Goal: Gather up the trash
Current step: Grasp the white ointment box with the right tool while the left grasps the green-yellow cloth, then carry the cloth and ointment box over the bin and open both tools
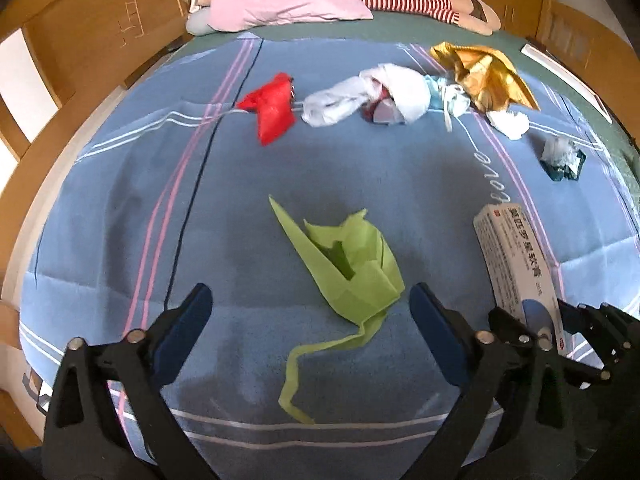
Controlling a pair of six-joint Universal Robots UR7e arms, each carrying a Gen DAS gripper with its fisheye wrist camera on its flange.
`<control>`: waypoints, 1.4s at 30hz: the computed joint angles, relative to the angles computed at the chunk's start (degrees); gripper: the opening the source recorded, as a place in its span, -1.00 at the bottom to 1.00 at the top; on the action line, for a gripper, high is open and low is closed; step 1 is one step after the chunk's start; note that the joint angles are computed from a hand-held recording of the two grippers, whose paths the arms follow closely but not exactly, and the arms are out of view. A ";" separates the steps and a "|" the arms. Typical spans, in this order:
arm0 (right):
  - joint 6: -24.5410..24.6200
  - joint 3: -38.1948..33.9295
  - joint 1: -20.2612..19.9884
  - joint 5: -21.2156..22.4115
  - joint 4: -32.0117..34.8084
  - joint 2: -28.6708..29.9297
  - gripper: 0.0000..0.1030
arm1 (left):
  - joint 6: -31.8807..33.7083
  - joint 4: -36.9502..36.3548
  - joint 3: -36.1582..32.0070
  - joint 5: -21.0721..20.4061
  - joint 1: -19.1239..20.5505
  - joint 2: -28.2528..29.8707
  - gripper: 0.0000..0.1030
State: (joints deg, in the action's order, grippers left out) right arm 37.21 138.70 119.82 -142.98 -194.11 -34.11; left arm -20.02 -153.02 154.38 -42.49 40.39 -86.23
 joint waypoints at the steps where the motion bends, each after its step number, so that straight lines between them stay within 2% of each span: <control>1: 0.03 -0.01 0.11 -0.22 0.01 0.13 -0.01 | 0.62 -0.23 -0.05 -1.27 0.63 -0.60 0.48; 2: 0.90 -0.34 0.71 -0.52 0.76 0.49 -0.01 | 1.06 -0.62 -0.23 -2.21 1.21 -0.56 0.25; 4: 1.52 -0.35 1.10 -0.81 0.89 0.77 -0.01 | 1.39 -0.28 -0.82 -4.73 2.93 -1.19 0.03; 5: -0.39 -1.85 -0.10 -0.83 0.15 1.41 -0.01 | 1.79 -0.64 -0.90 -6.00 3.52 -1.49 -0.14; 6: -0.27 -1.87 -0.07 -0.85 0.06 1.49 -0.01 | 2.22 -1.01 -0.80 -6.76 3.79 -1.77 -0.22; 8: -0.12 -2.03 0.02 -0.90 -0.03 1.75 -0.01 | 2.94 -1.86 -0.51 -7.55 3.74 -1.96 -0.54; 11: -0.13 -1.67 0.41 -0.99 -1.62 2.56 -0.06 | 2.76 -2.03 -0.17 -8.54 3.62 -2.71 -0.65; 13: -0.42 -1.08 0.93 -0.86 -3.99 2.80 -0.23 | 2.61 -2.47 0.04 -9.13 3.85 -3.91 -0.79; 14: -0.53 -0.65 1.01 -0.62 -5.30 2.80 -0.25 | 2.53 -3.03 0.27 -9.38 3.89 -4.75 -0.86; 16: 0.23 0.12 1.62 -0.89 -7.61 2.89 -0.25 | 1.98 -3.86 0.65 -9.10 3.79 -6.17 -0.86; 21: 1.16 0.13 2.39 -1.97 -5.91 2.82 -0.25 | 1.02 -3.62 0.13 -9.14 4.44 -5.63 -0.86; 22: 1.32 0.13 2.13 -1.71 -5.56 2.95 -0.25 | 0.18 -2.53 -0.24 -8.92 4.67 -5.22 -0.80; 24: 1.53 0.25 1.60 -1.05 -6.02 3.12 -0.25 | -0.40 -0.75 -1.37 -10.14 6.04 -4.24 -0.25; 25: 1.37 0.36 1.53 -0.97 -6.89 3.38 -0.25 | -0.82 0.07 -1.83 -10.78 6.65 -3.65 0.13; 26: 1.33 0.43 1.53 -1.00 -6.99 3.35 -0.25 | -1.30 1.02 -2.28 -10.95 7.08 -2.81 0.18; 28: 1.51 0.46 1.57 -0.96 -6.84 3.28 -0.25 | -1.71 2.18 -2.65 -10.21 7.22 -1.65 0.16; 30: 1.51 0.45 1.67 -1.02 -6.89 3.37 -0.25 | -1.00 2.21 -3.25 -11.81 8.53 -1.12 -0.29; 31: 1.43 0.51 1.74 -1.05 -7.23 3.45 -0.25 | -0.36 2.41 -3.63 -12.94 9.27 -1.02 -0.65; 32: 1.32 0.62 1.80 -1.08 -7.92 3.60 -0.25 | 0.10 2.09 -3.54 -13.48 9.50 -1.30 -0.77; 35: 1.12 1.22 2.52 -1.77 -10.18 3.52 -0.25 | 1.61 -0.59 -2.44 -14.32 8.90 -2.66 -0.88; 39: 0.94 1.92 4.68 -4.06 -11.05 1.82 -0.25 | 3.42 -5.38 -0.50 -14.46 7.38 -5.39 -0.90; 42: 0.54 2.86 6.51 -5.32 -10.69 -0.35 -0.25 | 3.39 -7.47 0.94 -11.73 5.02 -7.14 -0.91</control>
